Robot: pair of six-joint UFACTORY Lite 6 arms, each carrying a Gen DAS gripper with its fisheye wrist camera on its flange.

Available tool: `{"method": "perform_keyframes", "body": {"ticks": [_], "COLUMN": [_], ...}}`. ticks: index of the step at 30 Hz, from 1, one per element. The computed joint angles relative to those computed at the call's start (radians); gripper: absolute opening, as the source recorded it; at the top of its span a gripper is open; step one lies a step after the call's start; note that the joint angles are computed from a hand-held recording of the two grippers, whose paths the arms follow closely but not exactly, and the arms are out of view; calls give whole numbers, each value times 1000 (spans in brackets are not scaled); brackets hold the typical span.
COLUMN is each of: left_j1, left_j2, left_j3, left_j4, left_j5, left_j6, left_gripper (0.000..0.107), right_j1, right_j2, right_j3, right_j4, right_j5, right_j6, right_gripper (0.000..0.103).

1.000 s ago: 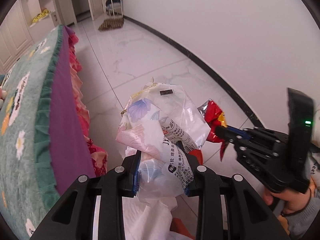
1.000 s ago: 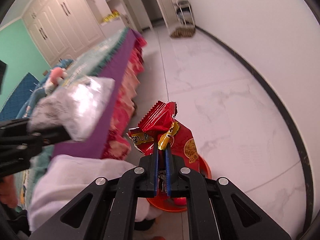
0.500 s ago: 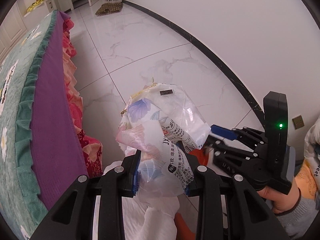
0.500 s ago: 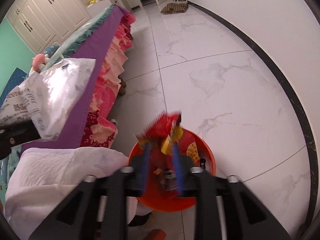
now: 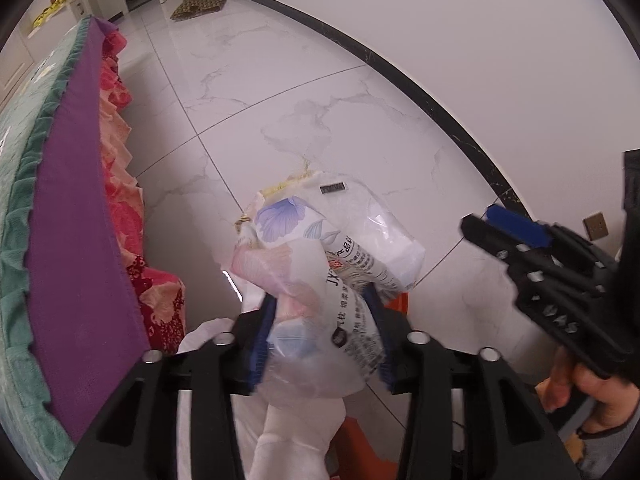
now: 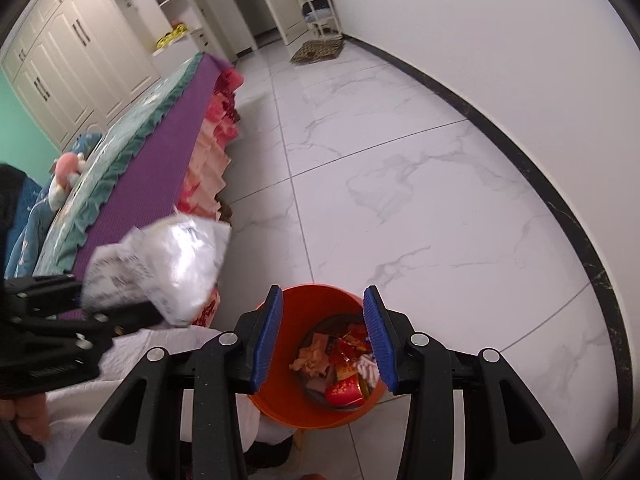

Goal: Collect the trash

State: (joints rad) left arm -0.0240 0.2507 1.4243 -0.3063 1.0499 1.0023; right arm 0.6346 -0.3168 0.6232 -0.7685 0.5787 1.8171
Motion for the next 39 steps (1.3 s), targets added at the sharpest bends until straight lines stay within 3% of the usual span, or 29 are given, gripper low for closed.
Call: {"method": "perform_keyframes", "body": {"ticks": [2, 3, 5, 14, 28, 34, 39], "left_j1": [-9, -13, -16, -34, 20, 151, 330], "left_j2": [-1, 0, -6, 16, -31, -80, -98], "left_j3": [-6, -9, -16, -10, 18, 98, 221], "left_j4": [7, 12, 11, 39, -9, -96, -195], "left_j5": [-10, -14, -27, -49, -3, 87, 181], "left_j6": [-4, -8, -3, -25, 17, 94, 154], "left_gripper": [53, 63, 71, 82, 82, 82, 86], "right_j1": [2, -1, -4, 3, 62, 182, 307], "right_j2": [-18, -22, -29, -30, -3, 62, 202], "right_j3": [-6, -6, -7, 10, 156, 359, 640], "right_j4": [16, 22, 28, 44, 26, -22, -86], "right_j5": [18, 24, 24, 37, 150, 277, 393], "right_j6": [-17, -26, -34, -54, -70, -84, -135], "right_gripper": [43, 43, 43, 43, 43, 44, 50]}}
